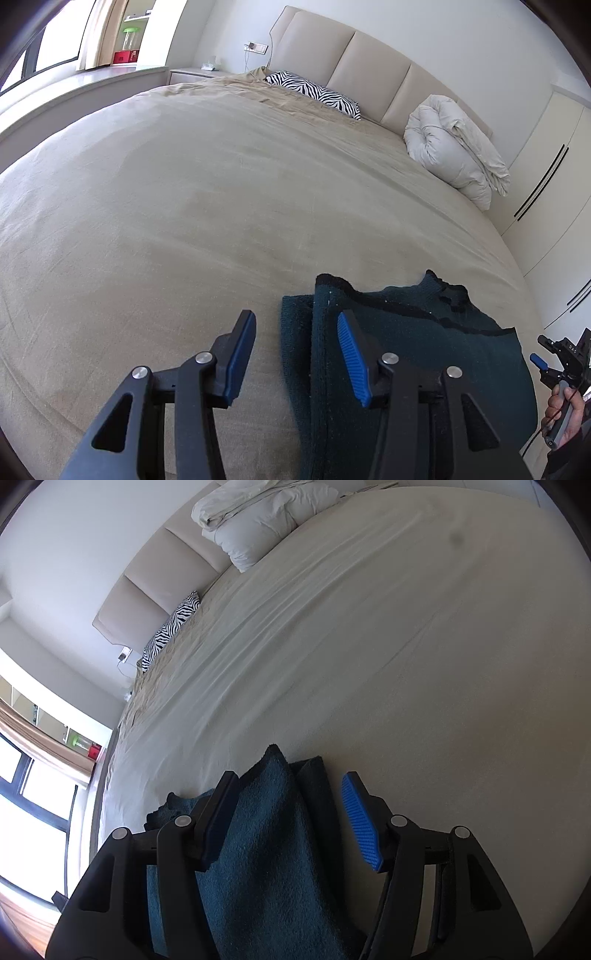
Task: Fold small clothes
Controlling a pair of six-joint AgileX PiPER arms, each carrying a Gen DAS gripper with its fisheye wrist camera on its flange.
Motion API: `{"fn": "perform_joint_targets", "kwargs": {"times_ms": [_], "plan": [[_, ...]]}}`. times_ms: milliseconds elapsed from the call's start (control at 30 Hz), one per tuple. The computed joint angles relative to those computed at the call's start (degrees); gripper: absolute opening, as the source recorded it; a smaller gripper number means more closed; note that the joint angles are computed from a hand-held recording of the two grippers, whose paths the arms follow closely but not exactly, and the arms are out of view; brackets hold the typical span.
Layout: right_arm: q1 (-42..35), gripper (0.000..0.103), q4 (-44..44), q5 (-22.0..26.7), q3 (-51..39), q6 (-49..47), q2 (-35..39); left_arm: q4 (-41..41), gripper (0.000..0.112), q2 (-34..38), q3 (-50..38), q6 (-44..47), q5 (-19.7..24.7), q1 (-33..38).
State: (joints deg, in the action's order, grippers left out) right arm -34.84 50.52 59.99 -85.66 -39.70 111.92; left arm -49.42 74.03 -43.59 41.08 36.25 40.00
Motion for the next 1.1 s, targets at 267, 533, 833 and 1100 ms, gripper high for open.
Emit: {"fn": "perform_joint_targets", "kwargs": {"times_ms": [267, 533, 833, 1100], "plan": [[1.7, 0.049, -8.0, -4.1, 14.7, -12.2, -12.6, 4.2, 0.056, -12.2, 8.0, -0.1, 6.5, 3.5], [-7.1, 0.032, -8.7, -1.1, 25.9, -22.2, -18.7, 4.1, 0.056, -20.4, 15.7, 4.0, 16.5, 13.3], [-11.6, 0.019, -8.6, 0.5, 29.5, -26.0, -22.4, 6.9, 0.025, -26.7, 18.9, 3.6, 18.7, 14.5], [-13.7, 0.005, -9.8, 0.4, 29.4, -26.8, -21.5, 10.6, 0.011, -27.4, 19.1, -0.6, 14.4, 8.2]]}}
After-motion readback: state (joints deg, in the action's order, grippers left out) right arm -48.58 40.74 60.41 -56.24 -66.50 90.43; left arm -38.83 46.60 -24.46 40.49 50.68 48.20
